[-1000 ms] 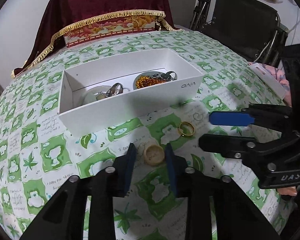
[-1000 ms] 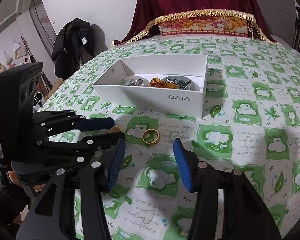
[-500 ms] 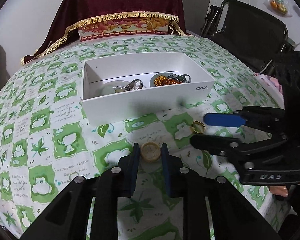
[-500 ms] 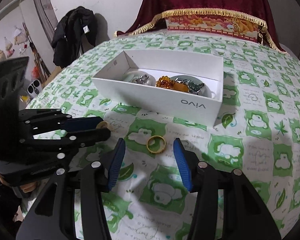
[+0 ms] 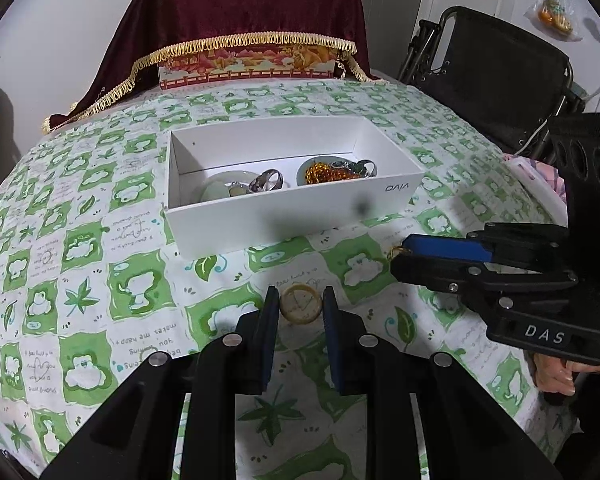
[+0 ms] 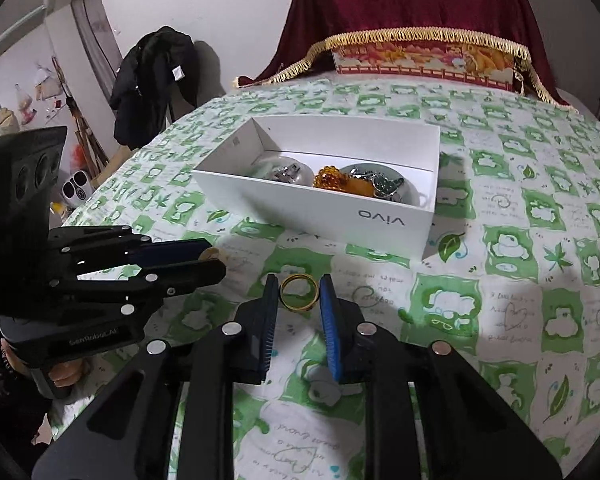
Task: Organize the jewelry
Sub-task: 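Grasp the gold ring with the right gripper while the left holds the beige ring, then carry both rings into the white box and open both grippers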
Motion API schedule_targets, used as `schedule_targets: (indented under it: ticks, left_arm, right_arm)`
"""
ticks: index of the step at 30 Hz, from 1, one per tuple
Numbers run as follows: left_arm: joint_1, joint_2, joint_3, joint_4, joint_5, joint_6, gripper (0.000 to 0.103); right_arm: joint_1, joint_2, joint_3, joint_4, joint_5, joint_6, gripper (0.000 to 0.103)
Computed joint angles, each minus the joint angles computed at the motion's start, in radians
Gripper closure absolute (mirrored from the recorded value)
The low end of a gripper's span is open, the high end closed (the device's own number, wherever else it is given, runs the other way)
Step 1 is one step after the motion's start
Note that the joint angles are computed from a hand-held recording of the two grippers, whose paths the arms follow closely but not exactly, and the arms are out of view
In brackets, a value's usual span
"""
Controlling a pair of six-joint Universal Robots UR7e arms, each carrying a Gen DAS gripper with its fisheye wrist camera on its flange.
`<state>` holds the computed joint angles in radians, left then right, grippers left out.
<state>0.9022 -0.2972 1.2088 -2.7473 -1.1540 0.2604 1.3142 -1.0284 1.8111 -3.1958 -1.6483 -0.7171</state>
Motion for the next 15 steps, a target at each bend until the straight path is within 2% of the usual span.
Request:
schedule_targets:
  ticks: [9, 15]
  left_arm:
    - [-0.021, -0.019, 0.022, -0.06, 0.018, 0.021, 0.081]
    - [-0.038, -0.004, -0.038, -0.078, 0.05, 0.062, 0.081]
  right_arm:
    - [0.002, -0.029, 0.035, -0.064, 0.051, -0.013, 0.083]
    - [0.014, -0.041, 0.022, -0.094, 0.06, -0.015, 0.083]
